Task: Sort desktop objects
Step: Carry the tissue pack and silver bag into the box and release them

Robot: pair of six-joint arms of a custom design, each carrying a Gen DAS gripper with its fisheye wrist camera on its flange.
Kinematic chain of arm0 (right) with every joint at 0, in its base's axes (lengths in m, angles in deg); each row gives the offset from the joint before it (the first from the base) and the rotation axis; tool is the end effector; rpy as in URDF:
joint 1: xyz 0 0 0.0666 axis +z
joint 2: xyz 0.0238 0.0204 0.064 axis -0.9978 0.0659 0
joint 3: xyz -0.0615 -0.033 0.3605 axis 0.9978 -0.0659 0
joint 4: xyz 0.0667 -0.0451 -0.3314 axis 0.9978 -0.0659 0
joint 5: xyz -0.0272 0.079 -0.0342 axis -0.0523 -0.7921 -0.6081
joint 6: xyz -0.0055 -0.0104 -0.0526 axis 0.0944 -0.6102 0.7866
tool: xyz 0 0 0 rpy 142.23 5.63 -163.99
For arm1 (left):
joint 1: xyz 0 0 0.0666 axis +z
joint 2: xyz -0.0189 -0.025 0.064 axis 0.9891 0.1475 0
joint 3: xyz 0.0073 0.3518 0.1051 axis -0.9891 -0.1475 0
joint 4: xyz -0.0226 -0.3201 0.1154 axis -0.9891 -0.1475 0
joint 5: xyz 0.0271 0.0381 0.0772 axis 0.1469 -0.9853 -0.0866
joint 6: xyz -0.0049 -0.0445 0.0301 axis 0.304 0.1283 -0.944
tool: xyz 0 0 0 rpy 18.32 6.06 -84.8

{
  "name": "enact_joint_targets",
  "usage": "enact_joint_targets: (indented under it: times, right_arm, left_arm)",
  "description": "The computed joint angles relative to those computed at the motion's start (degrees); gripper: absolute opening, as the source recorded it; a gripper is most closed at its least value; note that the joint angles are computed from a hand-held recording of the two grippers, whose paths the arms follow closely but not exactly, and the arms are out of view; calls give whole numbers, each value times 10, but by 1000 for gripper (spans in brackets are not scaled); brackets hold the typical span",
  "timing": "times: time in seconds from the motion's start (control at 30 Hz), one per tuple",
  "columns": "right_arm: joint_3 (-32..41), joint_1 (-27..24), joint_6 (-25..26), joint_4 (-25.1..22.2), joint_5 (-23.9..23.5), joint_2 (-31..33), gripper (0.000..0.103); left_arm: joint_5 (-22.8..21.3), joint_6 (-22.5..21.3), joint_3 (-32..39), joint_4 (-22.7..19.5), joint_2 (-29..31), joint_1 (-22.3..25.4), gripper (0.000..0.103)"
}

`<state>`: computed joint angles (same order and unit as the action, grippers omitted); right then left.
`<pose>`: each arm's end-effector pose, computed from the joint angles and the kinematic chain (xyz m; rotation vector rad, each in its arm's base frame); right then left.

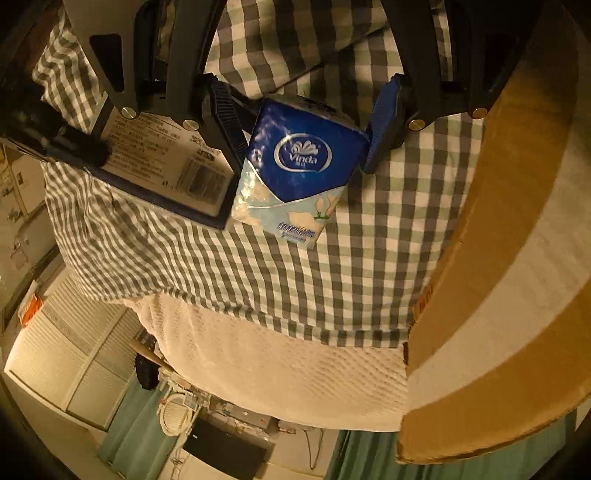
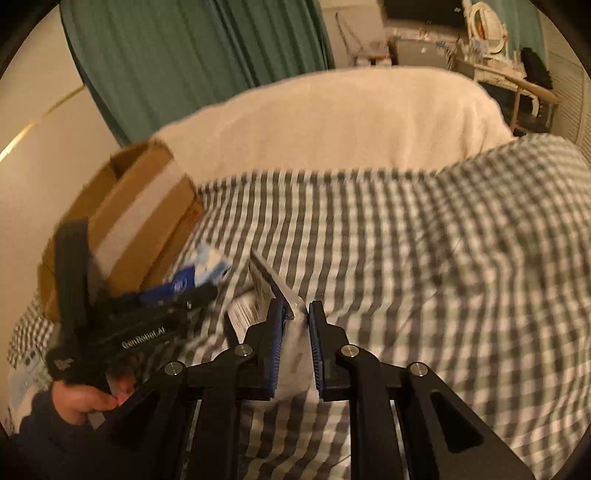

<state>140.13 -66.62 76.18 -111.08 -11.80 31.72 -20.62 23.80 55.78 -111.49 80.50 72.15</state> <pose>0.5317 0.2016 0.4345 -0.6785 2.4429 0.5310 0.4635 -0.0757 0.3783 -0.3999 2.4454 -0.2335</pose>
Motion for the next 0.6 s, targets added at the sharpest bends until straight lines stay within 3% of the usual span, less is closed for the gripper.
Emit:
enact_joint_targets:
  times: [0.03,0.1,0.13,0.27,0.4,0.6]
  right_arm:
    - [1,6,7,-7,3,3,20]
    - [-1,11,10,-12,-4,9,34]
    - [-6,14,8,-7,-9,10,36]
    - [13,19,9,-35,-18,37,36]
    - [-21,15,-4,-7,-29,20,19]
    - [-43,4,-18,22,2,-7,18]
  left_arm:
    - [-2,0,0,-4,1,-2,64]
    - [-4,0,3,-13,6,-4,64]
    - [-4,0,2,-14,7,-4,64]
    - [2,2,-4,-16,6,-3,64]
    - [14,0,-4,-19,12,1,64]
    - [30,-6,4,-24,30,8,66]
